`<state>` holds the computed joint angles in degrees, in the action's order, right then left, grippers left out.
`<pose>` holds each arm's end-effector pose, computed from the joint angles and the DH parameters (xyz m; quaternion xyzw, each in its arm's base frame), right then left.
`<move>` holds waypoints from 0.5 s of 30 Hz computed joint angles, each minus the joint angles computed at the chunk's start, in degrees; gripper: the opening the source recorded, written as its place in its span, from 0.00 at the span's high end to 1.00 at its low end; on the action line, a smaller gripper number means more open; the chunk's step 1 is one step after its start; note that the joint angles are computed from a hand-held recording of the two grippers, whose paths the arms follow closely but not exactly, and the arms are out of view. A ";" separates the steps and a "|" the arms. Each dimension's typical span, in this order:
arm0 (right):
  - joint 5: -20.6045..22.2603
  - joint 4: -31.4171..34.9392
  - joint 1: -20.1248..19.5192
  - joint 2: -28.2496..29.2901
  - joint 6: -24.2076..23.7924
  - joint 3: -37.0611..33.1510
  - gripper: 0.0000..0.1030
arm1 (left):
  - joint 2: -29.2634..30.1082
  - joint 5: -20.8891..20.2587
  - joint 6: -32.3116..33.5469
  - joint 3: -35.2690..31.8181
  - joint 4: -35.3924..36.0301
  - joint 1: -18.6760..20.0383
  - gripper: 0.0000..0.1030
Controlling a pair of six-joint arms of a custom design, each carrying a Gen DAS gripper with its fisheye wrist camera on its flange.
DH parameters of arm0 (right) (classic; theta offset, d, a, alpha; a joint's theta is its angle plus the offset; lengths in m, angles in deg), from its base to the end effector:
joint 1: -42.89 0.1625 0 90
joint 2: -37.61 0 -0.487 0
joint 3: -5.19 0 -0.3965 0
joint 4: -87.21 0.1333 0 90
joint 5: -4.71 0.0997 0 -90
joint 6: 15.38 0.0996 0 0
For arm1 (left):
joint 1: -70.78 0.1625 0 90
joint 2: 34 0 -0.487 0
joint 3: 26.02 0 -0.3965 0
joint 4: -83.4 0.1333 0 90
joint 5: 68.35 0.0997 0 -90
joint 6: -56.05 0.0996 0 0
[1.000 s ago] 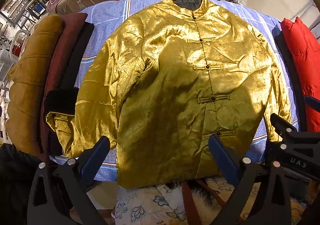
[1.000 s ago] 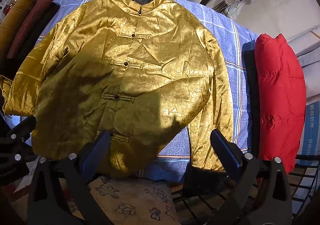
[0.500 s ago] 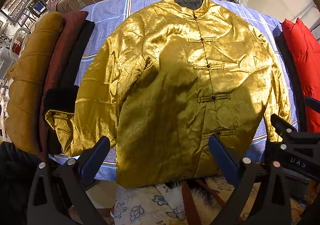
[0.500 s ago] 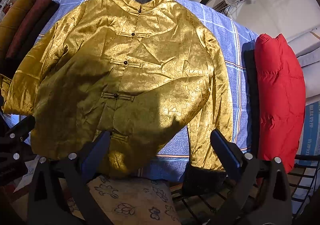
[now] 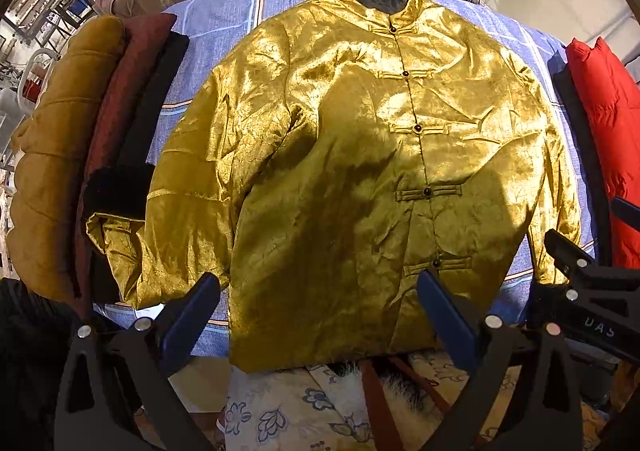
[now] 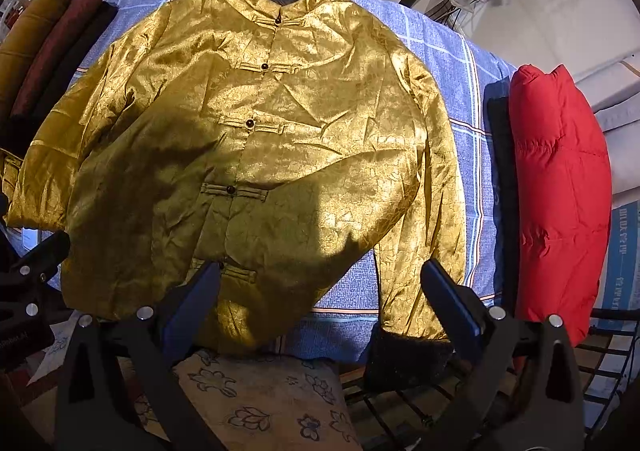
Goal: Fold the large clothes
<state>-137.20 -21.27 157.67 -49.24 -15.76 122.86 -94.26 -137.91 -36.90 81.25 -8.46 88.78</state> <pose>0.2391 -0.3869 0.3643 0.2406 -0.8622 -0.0025 0.4457 -0.4389 -0.3193 0.1588 -0.0982 0.9060 -0.1129 0.3960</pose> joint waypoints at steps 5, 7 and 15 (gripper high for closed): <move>2.66 -0.63 -1.83 -0.69 0.35 -0.28 0.04 | -2.27 -0.96 -2.56 3.64 -5.48 0.89 0.06; 5.77 -1.44 -3.39 -1.40 0.16 -0.59 0.04 | -3.44 -1.27 -5.00 5.30 -6.90 1.10 0.06; 14.69 -6.11 -9.40 -4.45 0.88 -0.91 0.04 | -9.37 -1.11 -11.92 10.81 -5.22 0.30 0.12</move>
<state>-122.51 -27.38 148.27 -53.69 -14.88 121.96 -103.64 -139.02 -48.82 92.06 -13.68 89.08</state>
